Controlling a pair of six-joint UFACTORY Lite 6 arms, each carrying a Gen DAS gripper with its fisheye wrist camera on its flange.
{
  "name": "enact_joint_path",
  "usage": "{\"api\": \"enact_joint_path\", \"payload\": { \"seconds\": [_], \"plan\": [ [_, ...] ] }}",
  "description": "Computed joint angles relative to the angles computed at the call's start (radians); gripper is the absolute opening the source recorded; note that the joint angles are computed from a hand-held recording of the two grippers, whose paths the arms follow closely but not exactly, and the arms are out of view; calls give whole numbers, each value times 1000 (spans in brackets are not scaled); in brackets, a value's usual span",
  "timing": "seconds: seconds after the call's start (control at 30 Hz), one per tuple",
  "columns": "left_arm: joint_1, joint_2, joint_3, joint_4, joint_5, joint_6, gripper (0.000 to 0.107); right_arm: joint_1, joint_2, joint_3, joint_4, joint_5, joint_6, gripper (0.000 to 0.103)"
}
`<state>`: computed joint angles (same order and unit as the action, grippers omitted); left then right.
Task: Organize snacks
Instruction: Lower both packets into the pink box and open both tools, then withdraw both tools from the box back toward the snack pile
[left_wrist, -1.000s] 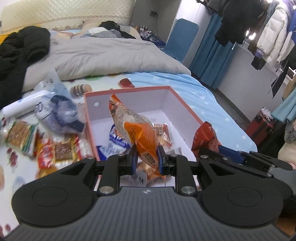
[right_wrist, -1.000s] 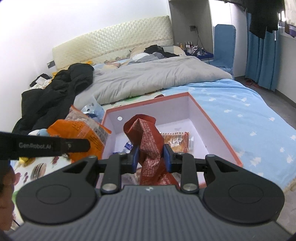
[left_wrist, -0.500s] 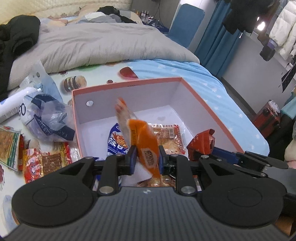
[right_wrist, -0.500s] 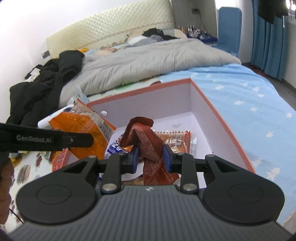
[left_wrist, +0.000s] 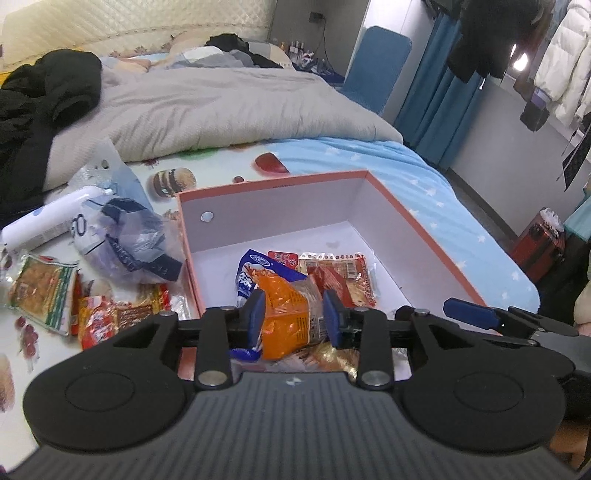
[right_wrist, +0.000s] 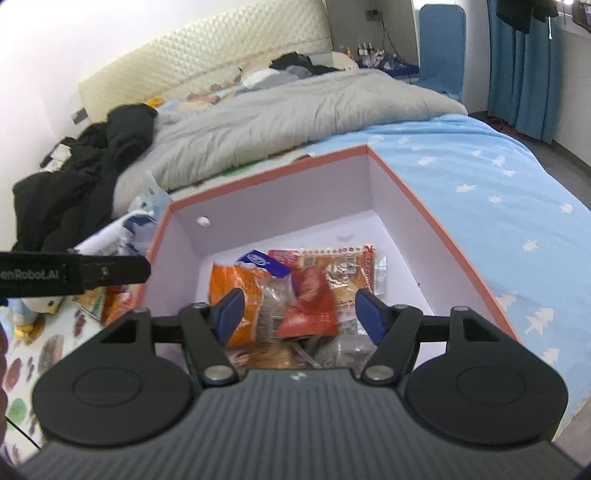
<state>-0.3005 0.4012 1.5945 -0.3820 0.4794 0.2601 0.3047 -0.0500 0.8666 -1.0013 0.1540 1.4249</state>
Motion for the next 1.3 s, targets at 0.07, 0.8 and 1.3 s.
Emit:
{"api": "enact_joint_path", "payload": {
  "seconds": [0.07, 0.8, 1.3],
  "plan": [
    [5, -80, -72, -4, -3, 4, 39, 29, -58, -28, -9, 25, 24, 68],
    [194, -1022, -702, -71, 209, 92, 39, 762, -469, -141, -113, 684, 384, 68],
    [1205, -1437, -915, -483, 925, 763, 40, 1211, -339, -94, -209, 928, 635, 68]
  ]
}}
